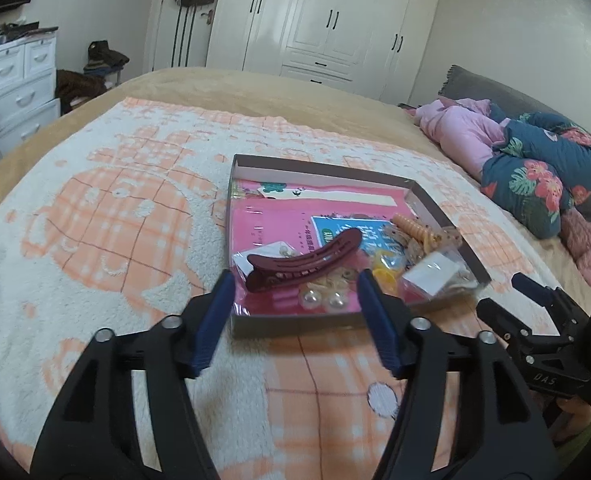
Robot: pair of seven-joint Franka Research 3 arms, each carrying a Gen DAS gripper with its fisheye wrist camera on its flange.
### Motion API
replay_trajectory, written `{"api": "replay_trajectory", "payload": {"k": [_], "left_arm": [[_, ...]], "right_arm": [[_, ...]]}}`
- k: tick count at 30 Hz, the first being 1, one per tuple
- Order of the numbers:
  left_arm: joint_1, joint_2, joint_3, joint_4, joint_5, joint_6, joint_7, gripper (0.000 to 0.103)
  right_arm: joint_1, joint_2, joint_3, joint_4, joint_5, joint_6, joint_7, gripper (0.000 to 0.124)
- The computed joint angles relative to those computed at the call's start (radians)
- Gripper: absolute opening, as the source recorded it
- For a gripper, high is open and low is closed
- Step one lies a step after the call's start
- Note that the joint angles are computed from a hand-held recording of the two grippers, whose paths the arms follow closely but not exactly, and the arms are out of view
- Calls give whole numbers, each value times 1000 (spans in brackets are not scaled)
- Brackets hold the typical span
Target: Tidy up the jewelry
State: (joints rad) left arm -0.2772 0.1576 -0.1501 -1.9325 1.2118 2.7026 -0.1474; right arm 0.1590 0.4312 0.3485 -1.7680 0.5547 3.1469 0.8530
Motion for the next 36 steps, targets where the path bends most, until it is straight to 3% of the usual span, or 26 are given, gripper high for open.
{"api": "replay_trajectory", "payload": {"k": [6, 10, 11, 12, 20, 36], "left_arm": [[-20, -37, -23, -37, 36, -35, -33, 75], [-28, -54, -40, -58, 52, -41, -51, 79], [-34, -58, -46, -62, 57, -56, -54, 90], [-38, -60, -51, -65, 64, -69, -57, 92], [-53, -62, -67, -72, 107, -112, -99, 92], [-62, -72, -76, -75, 141, -162, -138, 92]], "right_arm": [[-191, -50, 225, -118, 33, 127, -90, 97], [-303, -63, 343, -181, -16, 187, -73, 97], [-327, -67, 367, -198, -31, 207, -64, 97], [-345, -68, 383, -209, -47, 217, -53, 97], [-497, -76, 513, -290, -181, 271, 69, 97], [-512, -78, 489, -315, -400, 307, 271, 97]]}}
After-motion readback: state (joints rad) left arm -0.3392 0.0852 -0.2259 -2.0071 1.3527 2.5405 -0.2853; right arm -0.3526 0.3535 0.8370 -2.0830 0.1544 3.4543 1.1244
